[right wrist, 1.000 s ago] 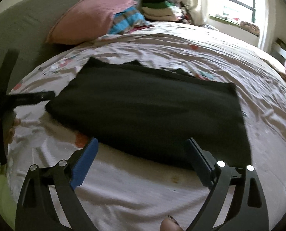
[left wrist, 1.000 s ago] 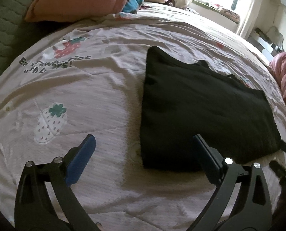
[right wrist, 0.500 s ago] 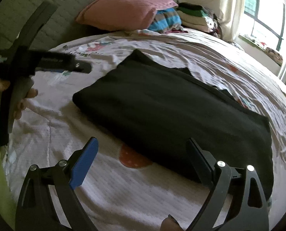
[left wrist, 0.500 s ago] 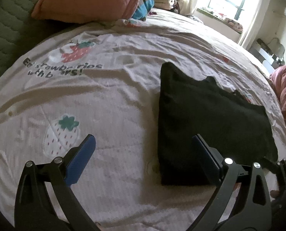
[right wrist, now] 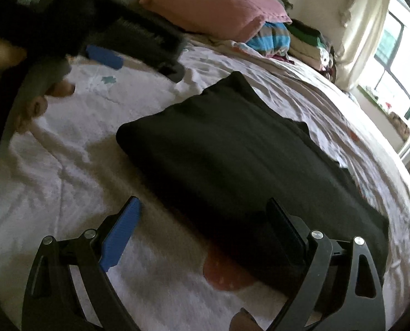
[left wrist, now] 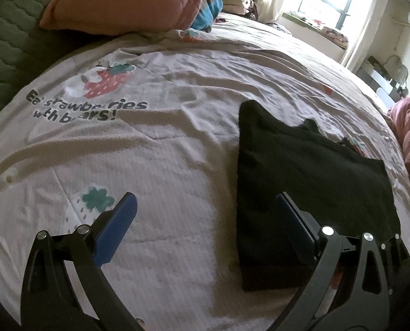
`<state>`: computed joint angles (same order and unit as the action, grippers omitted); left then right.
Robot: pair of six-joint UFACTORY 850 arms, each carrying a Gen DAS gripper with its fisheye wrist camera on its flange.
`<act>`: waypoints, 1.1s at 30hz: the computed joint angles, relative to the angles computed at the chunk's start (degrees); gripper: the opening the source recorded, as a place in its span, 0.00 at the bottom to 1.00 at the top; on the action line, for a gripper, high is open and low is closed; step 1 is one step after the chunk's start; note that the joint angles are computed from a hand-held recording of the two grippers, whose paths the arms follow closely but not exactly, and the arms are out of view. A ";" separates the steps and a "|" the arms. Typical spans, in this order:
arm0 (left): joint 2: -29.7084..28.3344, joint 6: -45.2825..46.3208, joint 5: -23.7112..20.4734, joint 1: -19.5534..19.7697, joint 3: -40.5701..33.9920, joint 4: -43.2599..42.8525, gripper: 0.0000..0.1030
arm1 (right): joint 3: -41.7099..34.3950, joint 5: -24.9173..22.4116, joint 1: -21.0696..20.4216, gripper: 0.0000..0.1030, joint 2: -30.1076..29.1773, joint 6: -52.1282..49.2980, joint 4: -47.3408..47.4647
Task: Fold small clothes
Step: 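Move the right tool to the sweatshirt's side edge and grasp it, then lift the edge with the right tool and fold it over the other half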
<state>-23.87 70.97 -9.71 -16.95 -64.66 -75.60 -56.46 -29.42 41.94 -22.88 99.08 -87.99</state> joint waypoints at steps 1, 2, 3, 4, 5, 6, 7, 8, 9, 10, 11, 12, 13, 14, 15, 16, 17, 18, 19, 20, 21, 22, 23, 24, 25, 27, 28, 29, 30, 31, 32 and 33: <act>-0.33 -0.26 -0.19 0.17 -0.29 0.14 0.91 | -0.70 -0.53 0.03 0.89 -0.72 -1.24 0.62; -0.66 -0.88 -0.36 0.33 -0.60 0.56 0.91 | -1.55 -1.18 0.15 0.89 -1.60 -2.67 1.40; -1.05 -2.09 -0.60 0.51 -0.98 1.54 0.91 | -2.55 -1.98 0.20 0.89 -2.65 -3.95 1.80; -1.45 -3.35 -0.76 0.62 -1.39 2.62 0.91 | -3.18 -2.46 0.29 0.89 -3.36 -4.42 1.76; -1.92 -5.33 -0.87 0.75 -1.91 4.24 0.91 | -3.80 -2.85 0.25 0.89 -4.02 -4.95 1.66; -2.26 -6.12 -1.15 0.91 -2.25 4.90 0.91 | -4.24 -3.22 0.19 0.90 -4.51 -5.34 1.52; -2.66 -7.62 -1.12 1.03 -2.69 6.15 0.91 | -5.00 -3.41 -0.02 0.90 -5.23 -5.72 1.31; -3.03 -10.40 -0.88 1.04 -3.13 8.77 0.91 | -5.56 -3.45 -0.23 0.90 -5.71 -6.03 1.28; -3.26 -11.49 -0.94 1.07 -3.41 9.86 0.91 | -6.26 -3.65 -0.50 0.90 -6.30 -6.19 1.10; -3.55 -12.29 -0.97 1.10 -3.75 10.66 0.91 | -6.63 -3.83 -0.70 0.90 -6.62 -6.20 0.92; -4.01 -14.56 -1.04 1.08 -4.34 13.03 0.91 | -7.12 -4.27 -0.85 0.89 -7.05 -6.19 0.85; -4.48 -16.51 -1.13 1.06 -4.92 15.00 0.91 | -7.71 -5.25 -0.94 0.88 -7.57 -6.35 1.10; -4.84 -18.06 -1.28 1.08 -5.38 16.34 0.91 | -8.00 -5.77 -1.07 0.79 -7.82 -5.84 0.69; -5.32 -19.92 -1.91 1.13 -6.02 17.88 0.91 | -7.90 -5.55 -1.28 0.63 -7.73 -4.93 -0.25; -5.79 -20.22 -3.00 1.32 -6.74 17.52 0.91 | -7.64 -5.47 -1.42 0.58 -7.48 -3.72 -1.35; -6.17 -20.46 -4.19 1.50 -7.36 16.89 0.91 | -6.81 -5.07 -1.57 0.48 -6.73 -1.22 -3.67; -6.46 -20.36 -5.46 1.70 -7.88 16.13 0.91 | -5.78 -4.53 -1.66 0.36 -5.81 1.64 -6.43; -6.86 -19.38 -7.89 2.08 -8.59 13.73 0.91 | -4.89 -4.62 -1.61 0.30 -5.00 4.05 -8.63; -7.09 -18.58 -9.79 2.23 -9.05 11.75 0.91 | -3.77 -5.48 -1.56 0.24 -3.99 7.15 -11.23; -7.38 -17.52 -12.19 2.38 -9.58 9.41 0.91 | -3.00 -6.05 -1.51 0.21 -3.26 9.15 -12.66; -7.74 -17.86 -13.89 2.34 -10.16 8.94 0.91 | -1.93 -6.26 -1.79 0.20 -2.15 11.85 -14.62; -8.17 -18.67 -15.79 2.25 -10.87 8.90 0.91 | -1.32 -6.26 -1.91 0.19 -1.43 13.05 -15.53; -8.75 -19.37 -17.95 2.17 -11.69 8.65 0.91 | -0.63 -6.40 -2.03 0.19 -0.72 14.09 -16.49; -9.42 -20.47 -20.18 1.98 -12.64 8.51 0.91 | 0.13 -6.50 -2.22 0.19 0.03 14.70 -17.41; -9.76 -21.44 -21.00 1.57 -13.24 8.49 0.91 | 0.72 -6.56 -2.27 0.18 0.65 14.89 -17.90; -10.57 -22.19 -23.08 0.81 -14.44 7.84 0.91 | 2.21 -6.58 -2.59 0.18 2.04 17.15 -20.16; -10.82 -22.13 -23.89 0.52 -14.75 7.39 0.91 | 2.91 -6.48 -2.69 0.18 2.71 18.56 -21.10; -11.11 -21.99 -24.76 0.15 -15.14 7.03 0.91 | 3.69 -6.32 -2.81 0.18 3.49 20.27 -22.06; -10.99 -23.35 -24.05 -0.51 -15.18 7.82 0.90 | 4.52 -6.28 -2.94 0.17 4.34 21.98 -22.87; -10.71 -24.54 -23.47 -1.12 -15.06 8.39 0.86 | 5.46 -6.32 -3.26 0.17 5.45 23.78 -23.77; -10.44 -23.79 -23.75 -1.49 -14.89 7.27 0.78 | 6.27 -6.47 -3.39 0.17 6.43 24.97 -24.21; -10.05 -23.12 -24.01 -1.70 -14.63 6.37 0.57 | 6.96 -6.58 -3.57 0.17 7.30 26.06 -24.67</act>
<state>-33.92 47.85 -33.71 -18.66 -79.28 -69.23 -49.51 -36.00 38.36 -15.58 125.13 -112.66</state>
